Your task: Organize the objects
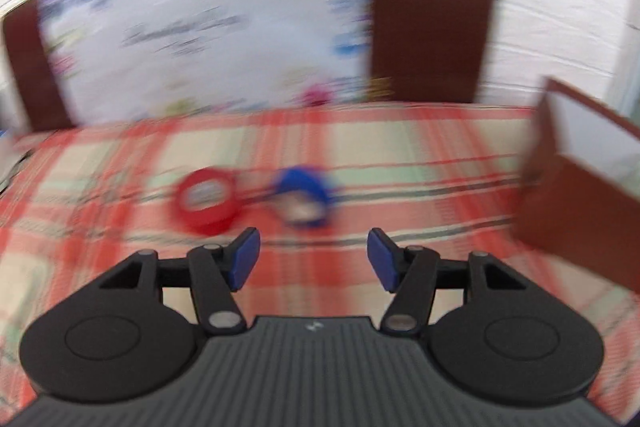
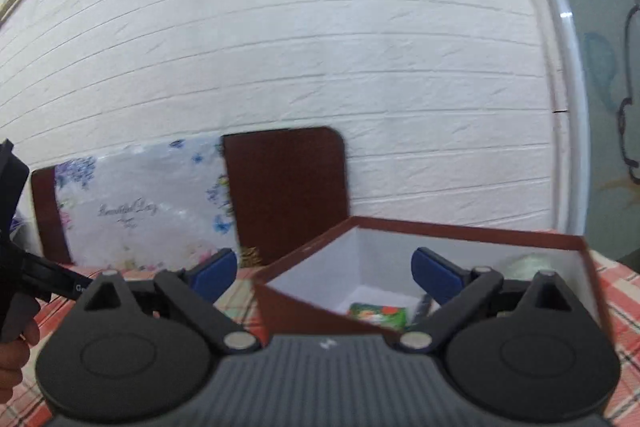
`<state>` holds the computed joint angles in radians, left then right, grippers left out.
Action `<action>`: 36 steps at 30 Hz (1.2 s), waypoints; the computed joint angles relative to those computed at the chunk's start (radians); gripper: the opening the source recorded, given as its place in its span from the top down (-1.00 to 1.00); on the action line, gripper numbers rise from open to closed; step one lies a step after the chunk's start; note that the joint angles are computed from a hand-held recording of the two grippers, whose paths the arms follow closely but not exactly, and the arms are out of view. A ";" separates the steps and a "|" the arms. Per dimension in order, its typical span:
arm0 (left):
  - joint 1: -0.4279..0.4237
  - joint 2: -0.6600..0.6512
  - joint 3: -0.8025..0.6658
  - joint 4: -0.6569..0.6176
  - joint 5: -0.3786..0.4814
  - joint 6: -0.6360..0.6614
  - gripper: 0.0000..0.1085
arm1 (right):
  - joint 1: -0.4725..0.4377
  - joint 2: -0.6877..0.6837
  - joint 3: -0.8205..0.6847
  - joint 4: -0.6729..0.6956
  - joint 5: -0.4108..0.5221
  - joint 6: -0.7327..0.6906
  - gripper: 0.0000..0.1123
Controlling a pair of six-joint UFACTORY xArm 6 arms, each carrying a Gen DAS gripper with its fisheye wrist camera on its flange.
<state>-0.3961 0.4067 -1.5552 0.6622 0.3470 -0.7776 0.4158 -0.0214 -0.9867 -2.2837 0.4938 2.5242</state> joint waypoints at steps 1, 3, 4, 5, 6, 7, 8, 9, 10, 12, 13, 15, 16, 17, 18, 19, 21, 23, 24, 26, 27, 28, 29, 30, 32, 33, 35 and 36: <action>0.033 -0.016 0.035 0.042 -0.006 -0.044 -0.13 | 0.001 0.035 -0.049 -0.016 -0.056 -0.004 -0.59; 0.093 -0.029 0.084 0.110 -0.020 -0.118 -0.13 | 0.023 0.122 -0.147 -0.008 -0.122 -0.027 -0.51; 0.118 -0.029 0.104 0.129 -0.034 -0.147 -0.13 | 0.037 0.166 -0.198 0.018 -0.156 -0.059 -0.45; 0.147 -0.025 0.129 0.150 -0.057 -0.194 -0.13 | 0.046 0.210 -0.246 0.061 -0.192 -0.108 -0.36; 0.173 -0.018 0.156 0.213 -0.099 -0.277 -0.15 | 0.053 0.256 -0.294 0.099 -0.231 -0.147 -0.30; 0.198 -0.022 0.179 0.318 -0.167 -0.374 -0.29 | 0.051 0.321 -0.368 0.151 -0.283 -0.198 -0.23; 0.208 -0.025 0.189 0.422 -0.193 -0.450 -0.37 | 0.051 0.376 -0.426 0.207 -0.322 -0.248 -0.19; 0.202 -0.023 0.177 0.527 -0.180 -0.541 -0.39 | 0.050 0.431 -0.483 0.287 -0.348 -0.326 -0.17; 0.194 -0.011 0.157 0.613 -0.167 -0.606 -0.45 | 0.053 0.478 -0.530 0.388 -0.358 -0.431 -0.16; 0.190 -0.001 0.141 0.667 -0.158 -0.648 -0.47 | 0.060 0.594 -0.663 0.568 -0.364 -0.640 -0.16; 0.194 0.003 0.137 0.659 -0.168 -0.647 -0.48 | 0.067 0.639 -0.719 0.631 -0.356 -0.723 -0.16; 0.209 0.012 0.131 0.652 -0.199 -0.655 -0.49 | 0.074 0.718 -0.818 0.790 -0.362 -0.904 -0.16; 0.212 0.016 0.127 0.654 -0.207 -0.661 -0.49 | 0.077 0.758 -0.868 0.882 -0.371 -1.009 -0.14; 0.213 0.016 0.127 0.660 -0.209 -0.667 -0.50 | 0.083 0.799 -0.917 0.978 -0.363 -1.114 -0.08; 0.215 0.015 0.128 0.668 -0.213 -0.675 -0.50 | 0.089 0.834 -0.954 1.070 -0.356 -1.218 -0.02; 0.220 0.009 0.137 0.696 -0.225 -0.702 -0.53 | 0.094 0.858 -0.978 1.151 -0.345 -1.323 0.21; 0.228 0.009 0.140 0.712 -0.246 -0.730 -0.55 | 0.111 0.867 -0.981 1.291 -0.307 -1.496 0.57; 0.234 0.010 0.138 0.723 -0.261 -0.753 -0.55 | 0.115 0.820 -0.915 1.287 -0.318 -1.520 0.64; 0.235 0.010 0.138 0.726 -0.266 -0.759 -0.55 | 0.120 0.784 -0.871 1.222 -0.307 -1.504 0.64; 0.237 0.010 0.137 0.734 -0.270 -0.770 -0.55 | 0.129 0.687 -0.750 1.026 -0.285 -1.438 0.64; 0.238 0.010 0.137 0.738 -0.273 -0.775 -0.55 | 0.132 0.631 -0.679 0.935 -0.277 -1.413 0.64; 0.239 0.010 0.136 0.738 -0.276 -0.778 -0.55 | 0.138 0.574 -0.606 0.841 -0.268 -1.389 0.64; 0.239 0.010 0.137 0.739 -0.277 -0.779 -0.55 | 0.155 0.523 -0.536 0.739 -0.241 -1.357 0.63; 0.239 0.010 0.137 0.739 -0.276 -0.778 -0.55 | 0.174 0.479 -0.472 0.669 -0.213 -1.338 0.63; 0.239 0.010 0.140 0.729 -0.277 -0.764 -0.57 | 0.196 0.413 -0.370 0.648 -0.200 -1.341 0.50; 0.240 0.011 0.142 0.703 -0.283 -0.735 -0.60 | 0.200 0.389 -0.334 0.650 -0.213 -1.315 0.41; 0.246 0.011 0.153 0.615 -0.307 -0.641 -0.67 | 0.197 0.352 -0.285 0.663 -0.254 -1.211 0.20; 0.243 0.008 0.162 0.553 -0.306 -0.578 -0.67 | 0.189 0.342 -0.270 0.690 -0.284 -1.174 0.20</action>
<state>-0.1528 0.4145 -1.3929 1.2150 0.0408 -1.3553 0.6048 0.3208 -1.2565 -1.5935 0.2099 1.3498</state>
